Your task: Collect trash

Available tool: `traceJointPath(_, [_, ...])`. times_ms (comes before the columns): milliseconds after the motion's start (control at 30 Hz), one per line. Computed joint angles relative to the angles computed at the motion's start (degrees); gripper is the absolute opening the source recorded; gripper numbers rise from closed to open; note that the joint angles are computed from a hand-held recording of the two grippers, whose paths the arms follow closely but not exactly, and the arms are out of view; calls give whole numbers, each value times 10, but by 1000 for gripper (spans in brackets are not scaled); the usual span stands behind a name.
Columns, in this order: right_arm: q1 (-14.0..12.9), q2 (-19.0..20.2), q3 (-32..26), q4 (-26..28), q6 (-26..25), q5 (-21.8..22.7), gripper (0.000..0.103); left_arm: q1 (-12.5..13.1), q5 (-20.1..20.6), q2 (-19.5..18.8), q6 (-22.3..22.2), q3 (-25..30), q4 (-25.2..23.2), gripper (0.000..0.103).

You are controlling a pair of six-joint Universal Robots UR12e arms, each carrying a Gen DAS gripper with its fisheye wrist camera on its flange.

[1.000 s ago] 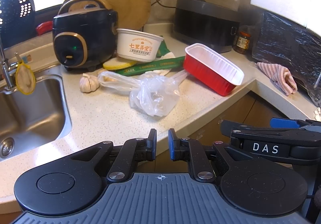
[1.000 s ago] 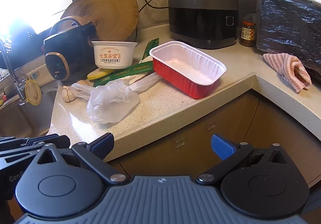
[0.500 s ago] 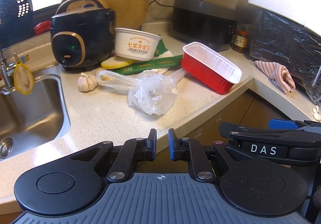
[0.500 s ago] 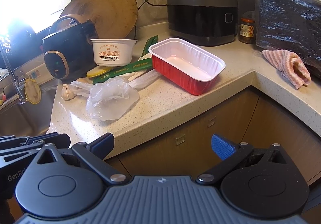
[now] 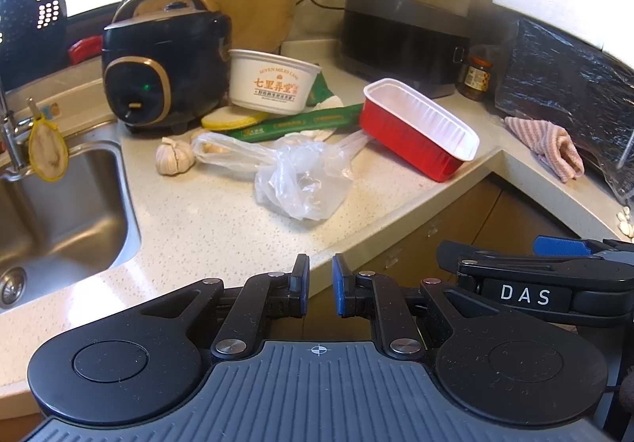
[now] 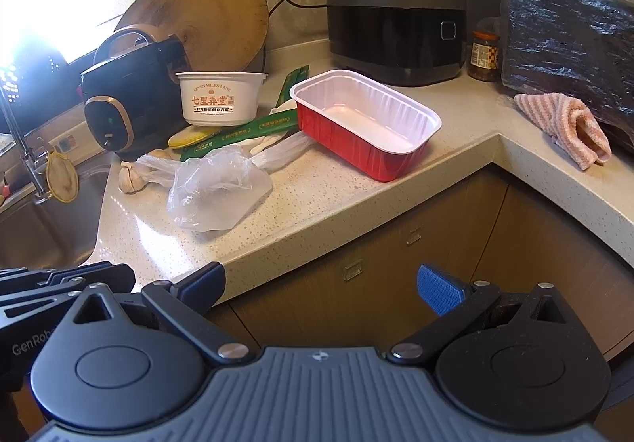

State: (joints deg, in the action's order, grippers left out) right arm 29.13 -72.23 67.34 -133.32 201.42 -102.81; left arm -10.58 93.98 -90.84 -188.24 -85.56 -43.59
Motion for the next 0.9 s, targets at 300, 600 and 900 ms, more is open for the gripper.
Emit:
traceJointPath(300, [0, 0, 0, 0, 0, 0, 103, 1, -1, 1, 1, -1, -1, 16])
traceJointPath(600, [-1, -1, 3, -1, 2, 1, 103, 1, 3, 3, -2, -6, 0, 16])
traceJointPath(900, [-3, -1, 3, -3, 0, 8, 103, -2, 10, -1, -7, 0, -4, 16])
